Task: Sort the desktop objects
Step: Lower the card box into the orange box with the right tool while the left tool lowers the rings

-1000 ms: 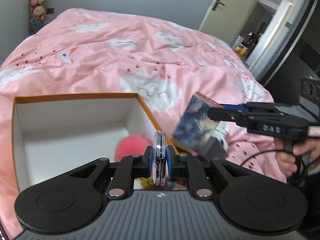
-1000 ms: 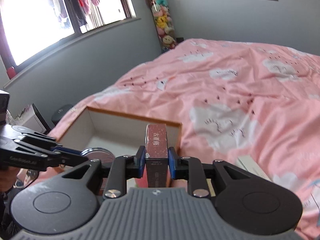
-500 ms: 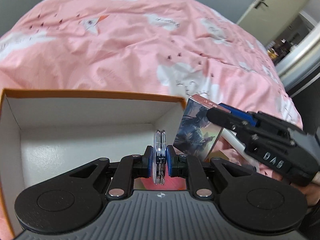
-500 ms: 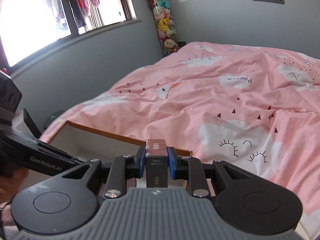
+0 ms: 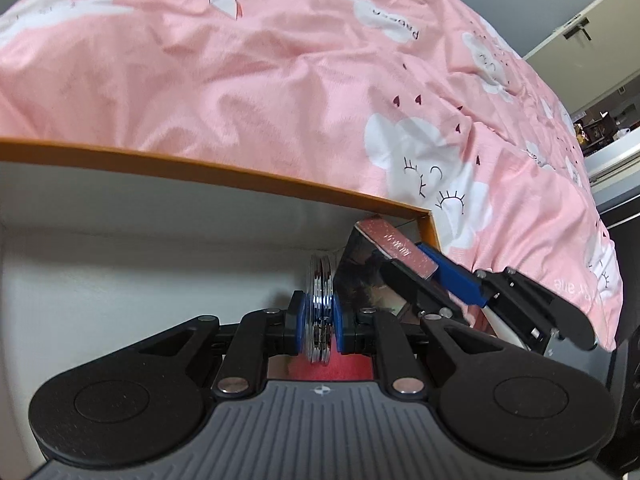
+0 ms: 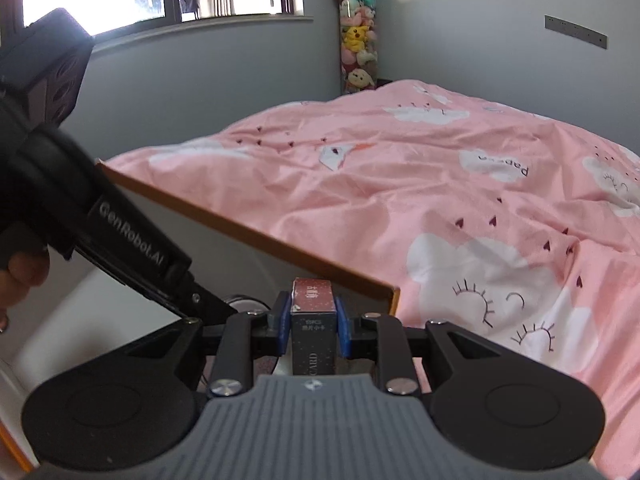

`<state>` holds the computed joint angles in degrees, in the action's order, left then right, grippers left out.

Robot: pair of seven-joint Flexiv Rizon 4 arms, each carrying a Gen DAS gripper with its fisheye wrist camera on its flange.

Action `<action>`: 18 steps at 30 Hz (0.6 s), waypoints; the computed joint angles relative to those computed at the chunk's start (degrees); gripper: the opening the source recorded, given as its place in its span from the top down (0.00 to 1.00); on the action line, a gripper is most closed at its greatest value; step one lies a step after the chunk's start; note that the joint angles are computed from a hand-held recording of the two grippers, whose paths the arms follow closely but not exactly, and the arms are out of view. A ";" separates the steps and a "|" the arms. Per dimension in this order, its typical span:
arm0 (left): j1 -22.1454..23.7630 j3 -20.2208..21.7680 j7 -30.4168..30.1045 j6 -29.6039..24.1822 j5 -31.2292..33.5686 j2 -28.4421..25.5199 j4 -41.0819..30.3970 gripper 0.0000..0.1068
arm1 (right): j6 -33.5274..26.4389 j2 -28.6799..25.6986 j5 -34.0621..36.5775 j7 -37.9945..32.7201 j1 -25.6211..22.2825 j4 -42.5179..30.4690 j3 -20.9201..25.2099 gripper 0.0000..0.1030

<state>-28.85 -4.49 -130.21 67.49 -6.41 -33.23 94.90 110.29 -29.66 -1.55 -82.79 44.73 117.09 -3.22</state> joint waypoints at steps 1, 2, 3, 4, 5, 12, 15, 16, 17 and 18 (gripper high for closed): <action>0.47 -0.63 0.37 0.31 -0.58 -0.41 -0.04 0.85 | -0.11 -0.21 -0.18 0.16 -0.49 -0.06 0.49 0.75; 0.91 -1.20 0.64 0.70 -1.27 -0.79 0.02 0.85 | -0.33 -0.25 -0.52 0.38 -1.18 -0.02 1.20 0.75; 1.03 -1.36 0.66 0.69 -1.71 -1.12 -0.11 0.85 | -0.71 -0.10 -0.60 0.46 -1.08 0.17 1.11 0.75; 1.05 -1.43 0.64 0.59 -2.04 -1.50 -0.37 0.85 | -1.16 0.18 -0.25 0.26 0.20 0.53 -0.23 0.75; 1.13 -1.57 0.60 0.73 -2.44 -1.82 -0.42 0.85 | -1.45 0.48 0.20 -0.17 1.89 1.02 -2.02 0.74; 2.13 -3.65 2.20 3.72 -5.33 -3.88 -0.61 0.83 | -3.65 2.33 -1.30 0.54 0.90 3.08 -1.49 0.73; 2.12 -4.21 3.58 4.35 -6.05 -4.65 -1.34 0.82 | 0.04 1.91 0.48 -0.43 4.42 4.47 -4.75 0.73; 1.95 -4.12 3.79 4.56 -6.17 -4.79 -1.54 0.82 | 1.97 1.41 2.01 -1.47 6.14 4.79 -6.15 0.73; 1.73 -3.90 3.86 4.65 -6.22 -4.84 -1.68 0.82 | 3.86 0.82 3.92 -2.65 7.69 4.92 -7.29 0.73; 1.58 -3.73 3.92 4.58 -6.28 -4.85 -1.75 0.82 | 4.77 0.39 5.61 -3.84 8.90 4.81 -8.11 0.73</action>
